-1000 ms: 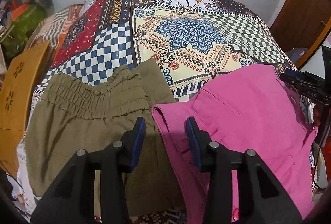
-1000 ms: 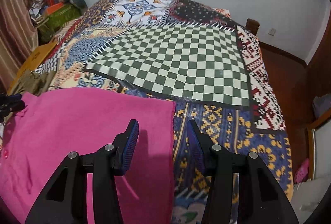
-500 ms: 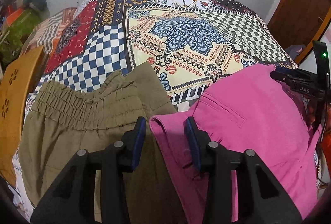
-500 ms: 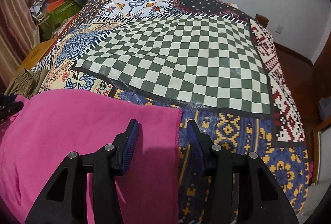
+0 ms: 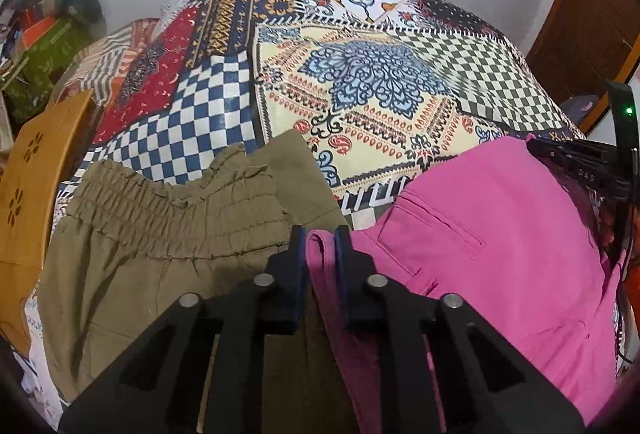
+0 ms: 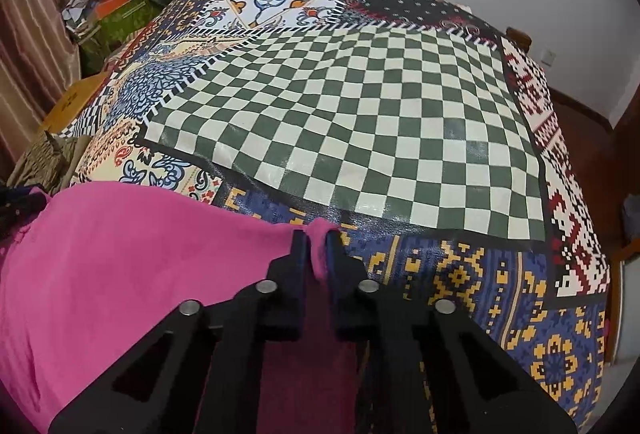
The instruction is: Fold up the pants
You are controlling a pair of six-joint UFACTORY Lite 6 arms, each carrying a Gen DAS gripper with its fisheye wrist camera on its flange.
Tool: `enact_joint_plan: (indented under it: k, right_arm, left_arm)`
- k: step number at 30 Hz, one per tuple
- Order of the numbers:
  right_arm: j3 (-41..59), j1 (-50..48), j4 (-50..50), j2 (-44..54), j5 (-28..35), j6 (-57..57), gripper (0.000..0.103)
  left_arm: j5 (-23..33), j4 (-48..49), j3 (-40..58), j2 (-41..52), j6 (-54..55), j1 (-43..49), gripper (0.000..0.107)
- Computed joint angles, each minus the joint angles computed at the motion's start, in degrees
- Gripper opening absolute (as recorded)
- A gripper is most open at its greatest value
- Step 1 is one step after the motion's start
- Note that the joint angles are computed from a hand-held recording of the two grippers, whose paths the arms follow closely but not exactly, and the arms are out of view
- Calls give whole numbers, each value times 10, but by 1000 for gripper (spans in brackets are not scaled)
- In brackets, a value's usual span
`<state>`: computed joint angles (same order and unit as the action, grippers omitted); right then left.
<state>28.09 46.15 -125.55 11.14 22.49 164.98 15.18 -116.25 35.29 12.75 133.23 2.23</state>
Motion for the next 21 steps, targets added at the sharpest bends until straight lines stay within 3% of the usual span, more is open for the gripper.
enact_joint_plan:
  k: [8, 14, 21]
  right_arm:
    - [-37, 45, 179, -106, 44, -151, 4]
    - [-45, 90, 377, -221, 106, -335, 4]
    - [-40, 130, 504, -363, 191, -450, 4]
  left_arm:
    - [3, 83, -32, -94, -83, 10, 9]
    - [3, 284, -18, -190, -294, 1, 8]
    - [42, 446, -10, -275, -457, 13, 8]
